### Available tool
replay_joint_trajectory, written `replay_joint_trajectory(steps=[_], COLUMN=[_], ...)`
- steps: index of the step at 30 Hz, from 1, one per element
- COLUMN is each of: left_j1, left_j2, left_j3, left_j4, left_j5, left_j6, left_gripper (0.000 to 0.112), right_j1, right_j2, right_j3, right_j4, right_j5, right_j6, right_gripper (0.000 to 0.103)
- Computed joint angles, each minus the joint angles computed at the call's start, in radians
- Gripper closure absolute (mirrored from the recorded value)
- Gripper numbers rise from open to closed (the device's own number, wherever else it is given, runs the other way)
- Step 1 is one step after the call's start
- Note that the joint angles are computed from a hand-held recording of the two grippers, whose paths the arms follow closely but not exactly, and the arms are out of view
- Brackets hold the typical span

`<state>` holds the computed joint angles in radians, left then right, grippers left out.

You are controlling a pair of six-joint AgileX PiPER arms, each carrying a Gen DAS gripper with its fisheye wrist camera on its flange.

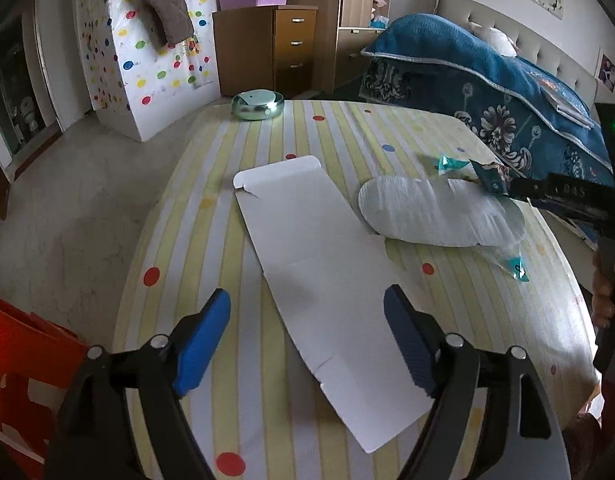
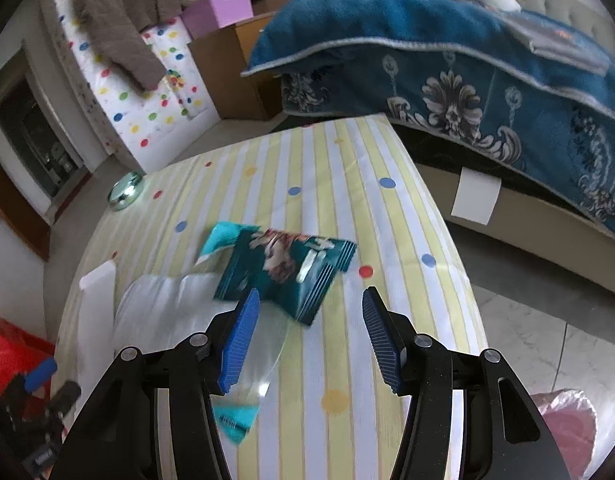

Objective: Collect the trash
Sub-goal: 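Close the left tool on the box edge while the right tool grasps the teal snack wrapper, then lift the flattened box with the left tool while the right tool holds the wrapper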

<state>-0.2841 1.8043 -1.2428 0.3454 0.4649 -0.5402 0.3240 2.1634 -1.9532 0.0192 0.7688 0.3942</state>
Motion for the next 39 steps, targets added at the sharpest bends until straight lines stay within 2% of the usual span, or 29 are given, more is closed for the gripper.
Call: replay_joint_trajectory(steps=[2, 4, 6, 7, 12, 14, 19, 21, 24, 27, 31, 36, 39], left_j1=[-0.003, -0.006, -0.01, -0.015, -0.055, -0.083, -0.162, -0.18, -0.196, -0.202, -0.152, -0.08, -0.04], left_j2=[-0.001, -0.004, -0.014, -0.022, -0.054, -0.045, -0.004, 0.0, 0.055, 0.061, -0.009, -0.11, -0.157], left_j3=[0.002, 0.004, 0.013, 0.02, 0.055, 0.046, -0.013, -0.021, -0.068, -0.052, 0.046, 0.177, 0.233], left_j4=[-0.001, 0.003, 0.015, 0.025, 0.077, 0.097, 0.146, 0.171, 0.196, 0.231, 0.143, 0.078, -0.003], left_j5=[0.005, 0.014, 0.02, 0.025, 0.041, 0.068, 0.127, 0.122, 0.168, 0.191, 0.137, 0.082, 0.026], left_j6=[0.003, -0.001, -0.012, -0.022, -0.096, -0.135, -0.195, -0.227, -0.233, -0.262, -0.2, -0.135, -0.03], left_gripper=[0.035, 0.034, 0.033, 0.03, 0.016, 0.016, 0.016, 0.016, 0.016, 0.016, 0.016, 0.016, 0.016], right_j1=[-0.02, -0.028, -0.004, 0.013, 0.074, 0.112, 0.144, 0.167, 0.189, 0.212, 0.249, 0.26, 0.259], right_j2=[0.018, 0.01, -0.046, -0.086, -0.219, -0.289, -0.375, -0.418, -0.451, -0.485, -0.53, -0.565, -0.575], right_j3=[-0.024, -0.011, 0.065, 0.114, 0.274, 0.363, 0.447, 0.497, 0.539, 0.581, 0.645, 0.692, 0.712], right_j4=[0.077, 0.099, 0.025, -0.025, -0.201, -0.282, -0.291, -0.319, -0.343, -0.379, -0.436, -0.425, -0.404], right_j5=[0.006, -0.01, -0.066, -0.09, -0.15, -0.161, -0.156, -0.158, -0.156, -0.148, -0.15, -0.167, -0.181], right_j6=[-0.046, -0.067, -0.039, -0.008, 0.118, 0.194, 0.225, 0.254, 0.28, 0.319, 0.392, 0.407, 0.397], right_gripper=[0.078, 0.085, 0.087, 0.095, 0.095, 0.095, 0.095, 0.095, 0.095, 0.095, 0.095, 0.095, 0.094])
